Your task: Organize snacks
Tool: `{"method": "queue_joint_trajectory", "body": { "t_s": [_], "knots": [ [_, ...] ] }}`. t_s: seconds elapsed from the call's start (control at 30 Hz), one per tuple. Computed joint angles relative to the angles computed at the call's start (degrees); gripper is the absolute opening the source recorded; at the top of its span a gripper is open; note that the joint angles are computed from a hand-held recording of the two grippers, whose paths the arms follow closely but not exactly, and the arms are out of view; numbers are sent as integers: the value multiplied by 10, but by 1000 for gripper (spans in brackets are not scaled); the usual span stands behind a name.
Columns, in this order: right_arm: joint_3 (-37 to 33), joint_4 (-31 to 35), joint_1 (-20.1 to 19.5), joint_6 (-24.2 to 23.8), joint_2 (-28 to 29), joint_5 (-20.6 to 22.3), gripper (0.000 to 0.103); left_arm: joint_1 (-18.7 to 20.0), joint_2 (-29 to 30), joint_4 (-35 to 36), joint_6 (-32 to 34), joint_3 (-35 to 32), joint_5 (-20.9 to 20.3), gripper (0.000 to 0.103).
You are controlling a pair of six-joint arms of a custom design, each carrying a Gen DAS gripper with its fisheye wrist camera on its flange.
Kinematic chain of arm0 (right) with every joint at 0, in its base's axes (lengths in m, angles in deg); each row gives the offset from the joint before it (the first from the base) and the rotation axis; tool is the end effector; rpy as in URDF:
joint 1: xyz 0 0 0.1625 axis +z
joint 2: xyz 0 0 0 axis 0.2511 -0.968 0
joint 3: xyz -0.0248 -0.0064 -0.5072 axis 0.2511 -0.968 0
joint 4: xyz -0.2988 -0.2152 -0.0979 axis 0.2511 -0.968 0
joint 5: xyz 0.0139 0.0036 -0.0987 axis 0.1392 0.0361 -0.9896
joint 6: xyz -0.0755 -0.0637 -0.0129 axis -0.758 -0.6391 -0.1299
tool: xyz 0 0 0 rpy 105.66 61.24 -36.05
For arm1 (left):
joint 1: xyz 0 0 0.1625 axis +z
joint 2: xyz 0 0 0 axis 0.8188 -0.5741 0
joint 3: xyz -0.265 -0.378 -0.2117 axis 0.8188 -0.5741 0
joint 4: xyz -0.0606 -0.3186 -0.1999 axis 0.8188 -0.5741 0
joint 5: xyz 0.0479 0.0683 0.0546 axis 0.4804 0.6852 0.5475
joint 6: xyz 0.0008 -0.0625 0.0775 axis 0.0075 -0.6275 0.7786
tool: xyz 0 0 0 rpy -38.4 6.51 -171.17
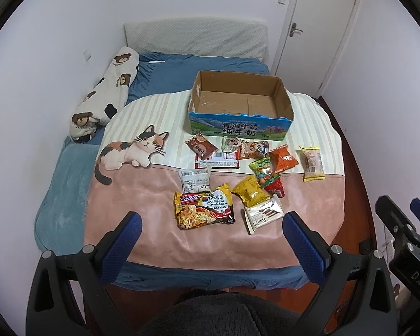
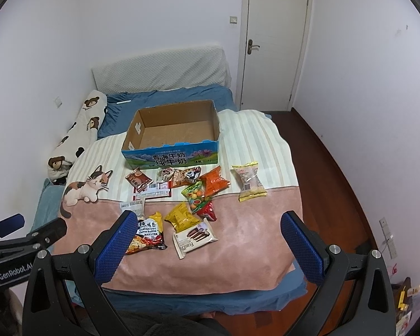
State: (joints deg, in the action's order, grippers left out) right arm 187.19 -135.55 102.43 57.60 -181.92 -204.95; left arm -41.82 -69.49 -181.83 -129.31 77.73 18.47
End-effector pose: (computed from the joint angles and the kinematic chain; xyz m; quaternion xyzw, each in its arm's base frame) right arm 0.2357 -0.3384 0.5385 0.1504 -0.8650 0.3131 0.3622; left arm -0.5902 -0.3404 0.1582 0.0165 0.8916 -0.2819 0.3540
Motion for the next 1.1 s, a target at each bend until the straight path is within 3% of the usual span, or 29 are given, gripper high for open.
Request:
{"method": "queue_joint_trajectory", "body": {
  "t_s": [0.13,0.33,0.4,0.53,0.7,0.9,1.07,1.1],
  "knots": [
    [5,8,-37,15,4,27,103,19,-7,-67,29,41,-1,103],
    [18,58,-145,67,31,113,103,64,11,-111,103,80,-31,103],
    [34,48,-180,68,44,134,103,81,22,-120,136,92,-39,103],
    [64,9,-249,55,86,168,103,115,54,-126,226,102,-47,103],
    [74,1,-327,61,151,219,103,164,103,-159,386,105,-51,103],
    [84,-17,-369,80,193,235,103,210,168,-184,613,81,-67,103],
    [92,-29,-383,97,202,242,103,238,211,-155,688,45,-64,103],
    [94,-33,-385,102,204,243,103,242,211,-168,690,45,-71,98]
  ]
}}
